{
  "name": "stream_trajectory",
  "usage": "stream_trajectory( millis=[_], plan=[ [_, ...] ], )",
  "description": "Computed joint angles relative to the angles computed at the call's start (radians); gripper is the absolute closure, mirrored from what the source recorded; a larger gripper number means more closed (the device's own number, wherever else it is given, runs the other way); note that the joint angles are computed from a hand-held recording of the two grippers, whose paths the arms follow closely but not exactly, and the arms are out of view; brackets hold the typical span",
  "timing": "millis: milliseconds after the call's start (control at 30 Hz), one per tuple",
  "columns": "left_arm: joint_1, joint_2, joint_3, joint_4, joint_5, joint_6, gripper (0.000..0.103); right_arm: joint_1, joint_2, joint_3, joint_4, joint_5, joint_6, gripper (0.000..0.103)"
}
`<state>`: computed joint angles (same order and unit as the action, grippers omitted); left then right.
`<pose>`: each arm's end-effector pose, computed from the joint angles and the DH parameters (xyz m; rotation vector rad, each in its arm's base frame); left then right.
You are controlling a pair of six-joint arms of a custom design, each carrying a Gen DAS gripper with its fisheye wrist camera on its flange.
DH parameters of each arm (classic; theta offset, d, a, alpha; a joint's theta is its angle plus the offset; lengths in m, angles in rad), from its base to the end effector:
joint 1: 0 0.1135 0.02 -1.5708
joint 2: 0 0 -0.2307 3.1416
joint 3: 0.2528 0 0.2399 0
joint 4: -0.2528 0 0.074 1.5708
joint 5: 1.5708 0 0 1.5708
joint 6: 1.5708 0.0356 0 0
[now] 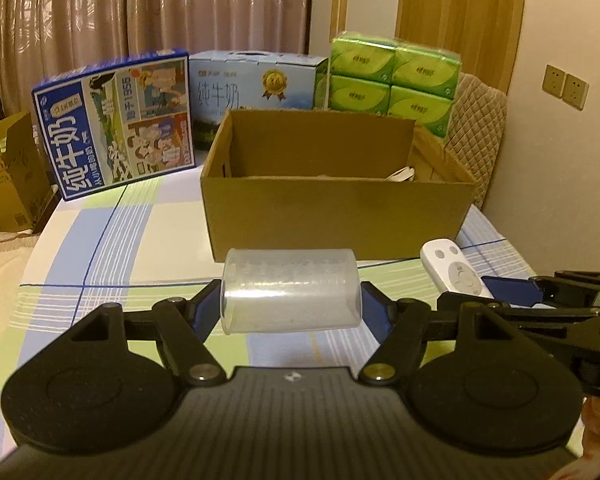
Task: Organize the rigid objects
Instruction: 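Lift the cup with the left gripper while the right carries the remote to the box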
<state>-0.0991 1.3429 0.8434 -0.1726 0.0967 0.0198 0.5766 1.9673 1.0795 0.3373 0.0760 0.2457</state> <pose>0.2844 -0.0317 0.2115 0.1855 2.2358 -0.1513 0.3331 0.2134 0.1267 -0.3084 2.1242 0.4051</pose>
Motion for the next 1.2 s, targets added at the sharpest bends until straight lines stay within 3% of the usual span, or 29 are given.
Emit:
stream_trajectory(
  millis=[733, 1200],
  plan=[
    [-0.024, -0.104, 0.042, -0.115, -0.011, 0.009, 0.035, 0.01, -0.153, -0.074, -0.051, 0.03, -0.008, 0.066],
    [-0.023, 0.015, 0.172, -0.142, -0.001, 0.042, 0.035, -0.056, -0.166, 0.003, -0.126, 0.008, -0.12, 0.066]
  ],
)
